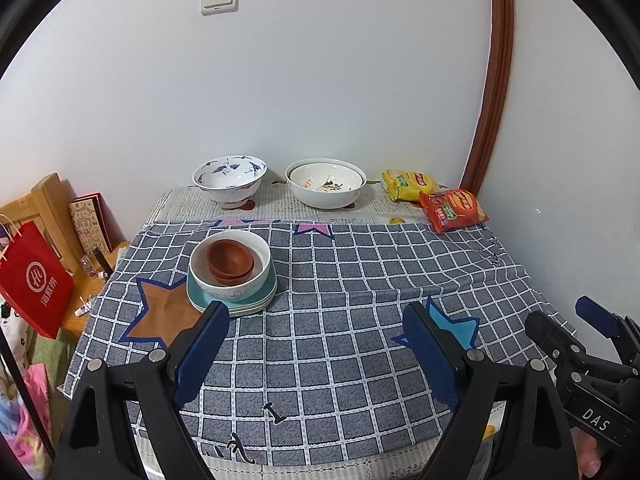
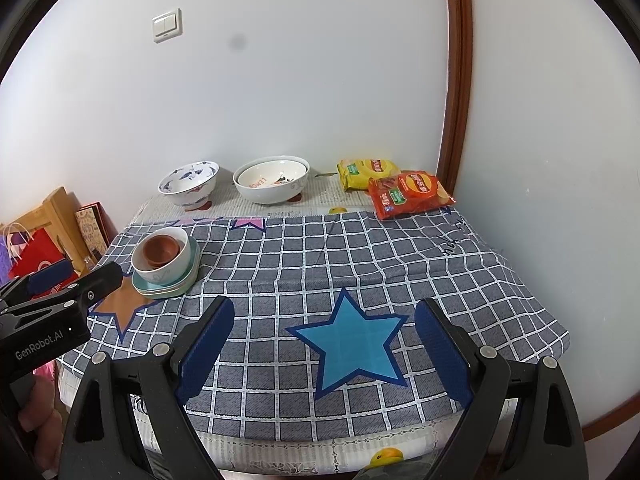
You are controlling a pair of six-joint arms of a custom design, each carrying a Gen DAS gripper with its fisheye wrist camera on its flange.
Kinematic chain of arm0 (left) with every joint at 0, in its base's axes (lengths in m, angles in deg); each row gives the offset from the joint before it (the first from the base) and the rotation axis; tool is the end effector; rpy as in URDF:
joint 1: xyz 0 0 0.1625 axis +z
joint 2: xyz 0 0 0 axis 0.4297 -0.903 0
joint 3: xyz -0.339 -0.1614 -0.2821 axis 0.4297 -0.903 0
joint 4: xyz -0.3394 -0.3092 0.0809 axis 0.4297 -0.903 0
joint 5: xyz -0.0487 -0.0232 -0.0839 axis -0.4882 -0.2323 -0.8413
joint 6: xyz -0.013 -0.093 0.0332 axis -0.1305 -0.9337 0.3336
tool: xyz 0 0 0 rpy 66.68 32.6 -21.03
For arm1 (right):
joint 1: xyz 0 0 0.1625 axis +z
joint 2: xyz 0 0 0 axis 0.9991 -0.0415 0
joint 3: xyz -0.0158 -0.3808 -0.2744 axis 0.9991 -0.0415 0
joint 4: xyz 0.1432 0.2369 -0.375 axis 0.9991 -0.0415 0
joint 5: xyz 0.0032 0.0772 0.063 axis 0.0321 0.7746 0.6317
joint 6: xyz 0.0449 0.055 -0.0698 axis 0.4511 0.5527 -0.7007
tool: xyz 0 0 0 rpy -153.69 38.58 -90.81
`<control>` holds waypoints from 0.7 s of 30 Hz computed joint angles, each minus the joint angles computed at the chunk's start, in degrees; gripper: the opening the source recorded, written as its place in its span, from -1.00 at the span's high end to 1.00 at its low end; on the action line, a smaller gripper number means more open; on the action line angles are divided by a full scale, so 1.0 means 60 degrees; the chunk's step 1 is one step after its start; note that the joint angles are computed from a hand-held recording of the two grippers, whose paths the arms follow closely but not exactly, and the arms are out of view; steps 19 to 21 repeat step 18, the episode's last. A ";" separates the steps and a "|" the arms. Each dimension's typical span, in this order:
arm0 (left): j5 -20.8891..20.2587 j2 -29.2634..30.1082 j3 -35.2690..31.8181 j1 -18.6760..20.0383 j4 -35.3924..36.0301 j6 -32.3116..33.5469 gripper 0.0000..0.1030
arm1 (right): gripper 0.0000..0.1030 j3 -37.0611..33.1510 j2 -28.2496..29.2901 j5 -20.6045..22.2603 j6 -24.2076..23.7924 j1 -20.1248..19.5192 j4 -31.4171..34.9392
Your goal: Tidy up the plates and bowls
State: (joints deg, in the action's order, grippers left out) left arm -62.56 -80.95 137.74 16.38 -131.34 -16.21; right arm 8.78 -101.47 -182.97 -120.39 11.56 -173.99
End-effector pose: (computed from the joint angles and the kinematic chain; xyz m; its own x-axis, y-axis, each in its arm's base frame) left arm -0.4120 -0.6695 0.1559 -0.7276 -0.1443 -0.6706 0.4528 0.6333 -0.6276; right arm 0.1984 -0.6882 0.3800 -0.7299 -0.1768 0.6602 -0.5782 0.6748 -0.4586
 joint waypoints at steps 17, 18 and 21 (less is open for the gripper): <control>0.0032 0.0138 -0.0210 0.0055 0.0051 0.0052 -0.71 | -0.77 -0.0072 0.0020 0.0124 -0.0059 -0.0013 0.0085; 0.0036 0.0171 -0.0244 0.0075 0.0019 0.0096 -0.71 | -0.77 -0.0101 0.0045 0.0125 -0.0063 -0.0018 0.0103; 0.0036 0.0171 -0.0244 0.0075 0.0019 0.0096 -0.71 | -0.77 -0.0101 0.0045 0.0125 -0.0063 -0.0018 0.0103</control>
